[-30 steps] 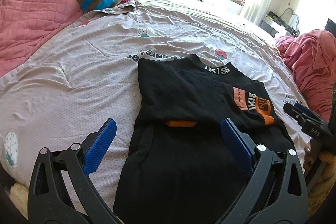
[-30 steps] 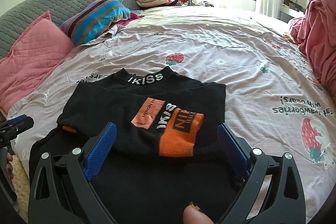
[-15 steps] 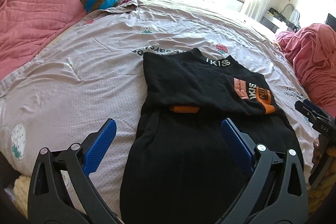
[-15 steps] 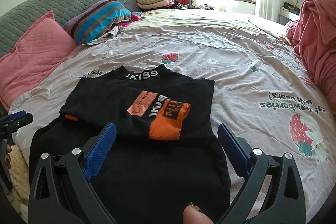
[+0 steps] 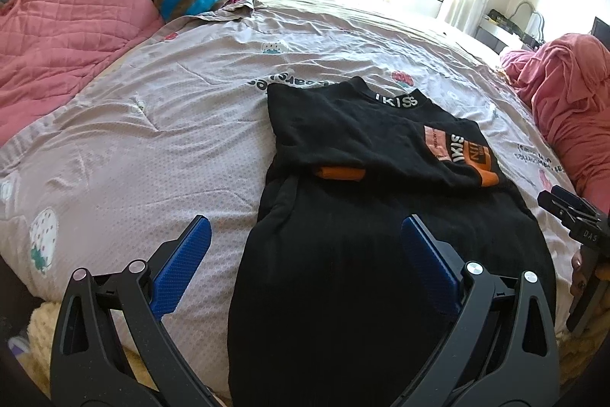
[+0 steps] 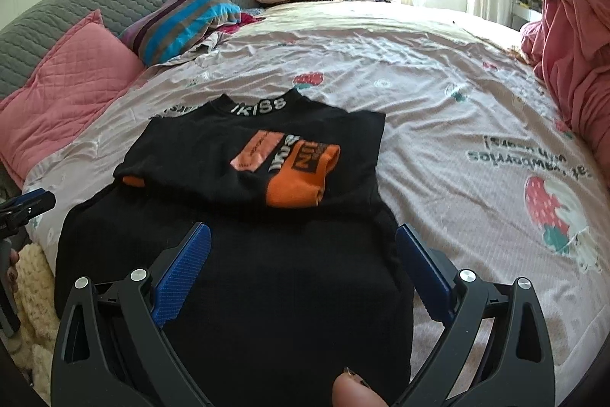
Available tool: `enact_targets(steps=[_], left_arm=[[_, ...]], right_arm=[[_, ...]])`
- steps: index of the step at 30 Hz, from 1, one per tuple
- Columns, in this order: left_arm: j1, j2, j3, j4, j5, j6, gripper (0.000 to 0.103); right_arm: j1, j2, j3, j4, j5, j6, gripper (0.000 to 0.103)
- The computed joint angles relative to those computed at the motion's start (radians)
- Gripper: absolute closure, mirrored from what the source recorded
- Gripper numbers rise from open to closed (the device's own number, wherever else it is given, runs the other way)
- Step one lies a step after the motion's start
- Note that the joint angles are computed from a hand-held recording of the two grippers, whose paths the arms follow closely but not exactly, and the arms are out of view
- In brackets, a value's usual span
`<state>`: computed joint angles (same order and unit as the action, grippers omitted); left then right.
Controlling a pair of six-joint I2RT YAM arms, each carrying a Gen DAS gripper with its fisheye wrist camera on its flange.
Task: Fold small clothes
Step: 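Move the left tool to the sweatshirt hem and close on it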
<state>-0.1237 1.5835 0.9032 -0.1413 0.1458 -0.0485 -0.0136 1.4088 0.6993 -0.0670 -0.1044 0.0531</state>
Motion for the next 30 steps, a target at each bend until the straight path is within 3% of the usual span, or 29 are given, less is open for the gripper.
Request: enact_targets(steps=[11, 26, 27, 30], left_arm=[[0.026, -0.061, -0.111, 0.02, -0.025, 0.048, 0.01], [0.181, -0.09, -0.215, -0.023, 0.127, 0.123, 0.01], [0.199, -0.095, -0.229, -0.025, 0.149, 0.133, 0.01], [0.233, -0.093, -0.25, -0.038, 0.197, 0.154, 0.025]], right_arm=[[0.022, -0.035, -0.044, -0.049, -0.028, -0.021, 0.006], [0.061, -0.078, -0.067, -0.09, -0.002, -0.047, 0.006], [0.058, -0.084, -0.072, -0.093, -0.003, -0.048, 0.006], [0.047, -0.093, -0.08, -0.099, -0.005, -0.052, 0.006]])
